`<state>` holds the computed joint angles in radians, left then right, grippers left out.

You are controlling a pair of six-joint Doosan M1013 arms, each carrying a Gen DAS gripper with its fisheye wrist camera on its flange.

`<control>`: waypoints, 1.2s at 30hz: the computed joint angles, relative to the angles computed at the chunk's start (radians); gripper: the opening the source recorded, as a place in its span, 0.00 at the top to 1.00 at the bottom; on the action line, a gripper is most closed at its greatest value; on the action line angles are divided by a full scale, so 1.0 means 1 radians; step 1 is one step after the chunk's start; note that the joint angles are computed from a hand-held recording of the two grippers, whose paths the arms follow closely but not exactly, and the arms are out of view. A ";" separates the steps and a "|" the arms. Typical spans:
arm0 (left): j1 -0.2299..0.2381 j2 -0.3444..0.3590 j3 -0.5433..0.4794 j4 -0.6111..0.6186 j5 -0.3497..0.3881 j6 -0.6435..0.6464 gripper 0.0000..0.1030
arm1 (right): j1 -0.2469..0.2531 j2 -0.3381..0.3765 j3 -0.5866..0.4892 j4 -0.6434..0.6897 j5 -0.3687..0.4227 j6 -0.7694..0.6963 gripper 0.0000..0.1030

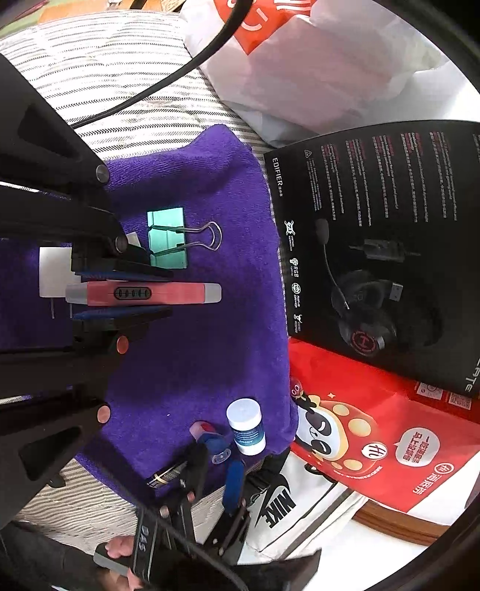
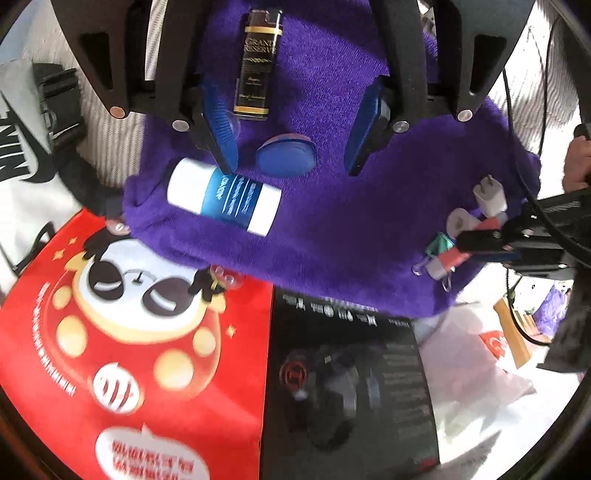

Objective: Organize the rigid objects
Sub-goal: 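Lower the jar onto the towel and open the right tool while the left tool holds the pen, then lower the pink pen onto the towel and open the left tool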

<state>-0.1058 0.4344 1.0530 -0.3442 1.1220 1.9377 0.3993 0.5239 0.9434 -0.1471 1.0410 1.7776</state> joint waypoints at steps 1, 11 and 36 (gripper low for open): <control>0.001 0.001 0.000 -0.007 0.003 0.001 0.88 | 0.000 -0.006 0.003 -0.004 -0.007 -0.001 0.42; -0.032 0.010 0.005 0.052 0.007 -0.021 0.88 | -0.024 -0.070 0.059 -0.021 -0.093 0.055 0.33; -0.078 0.024 0.007 0.126 -0.015 -0.048 0.81 | -0.032 -0.083 0.076 -0.012 -0.104 0.075 0.33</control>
